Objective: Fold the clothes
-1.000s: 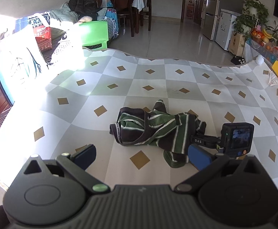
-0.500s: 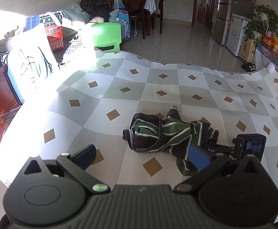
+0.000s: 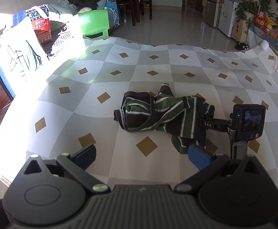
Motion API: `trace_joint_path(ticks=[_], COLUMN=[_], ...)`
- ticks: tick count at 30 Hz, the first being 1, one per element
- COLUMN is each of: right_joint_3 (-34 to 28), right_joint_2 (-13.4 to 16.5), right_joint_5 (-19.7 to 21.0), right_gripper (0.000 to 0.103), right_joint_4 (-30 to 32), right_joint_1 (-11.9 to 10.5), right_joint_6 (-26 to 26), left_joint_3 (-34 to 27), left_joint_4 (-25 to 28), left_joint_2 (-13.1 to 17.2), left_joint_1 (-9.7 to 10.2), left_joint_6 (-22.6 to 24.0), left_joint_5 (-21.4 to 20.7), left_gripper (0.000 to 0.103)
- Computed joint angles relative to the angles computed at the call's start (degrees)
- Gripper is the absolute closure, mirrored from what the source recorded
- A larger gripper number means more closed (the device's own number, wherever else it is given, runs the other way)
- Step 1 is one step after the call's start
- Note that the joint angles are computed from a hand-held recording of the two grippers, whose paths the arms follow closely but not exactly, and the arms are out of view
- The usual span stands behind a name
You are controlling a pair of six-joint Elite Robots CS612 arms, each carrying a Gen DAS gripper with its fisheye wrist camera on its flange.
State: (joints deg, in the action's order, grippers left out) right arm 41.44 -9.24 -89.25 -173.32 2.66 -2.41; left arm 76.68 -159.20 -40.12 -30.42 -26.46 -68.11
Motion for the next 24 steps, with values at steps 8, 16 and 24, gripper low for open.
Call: trace_joint_path(ticks=[8,16,24], right_joint_3=[0.0,0.0,0.0], right_joint_2=[0.0,0.0,0.0], right_joint_5=[0.0,0.0,0.0], right_gripper=[0.000,0.000,0.000], right_joint_4=[0.0,0.0,0.0], right_joint_1=[0.0,0.0,0.0], right_joint_6=[0.0,0.0,0.0], left_joint_3=[0.1,1.0,2.2], left_joint_4=[-0.3,-3.3,-4.9], left_joint_2=[0.3,0.2,-0.6], left_joint_1=[-1.15,-2.52,-2.81], left_joint_6=[3.0,7.4,8.7], left_joint_5=[-1.0,3.8,2.2], left_gripper=[0.000,0.000,0.000])
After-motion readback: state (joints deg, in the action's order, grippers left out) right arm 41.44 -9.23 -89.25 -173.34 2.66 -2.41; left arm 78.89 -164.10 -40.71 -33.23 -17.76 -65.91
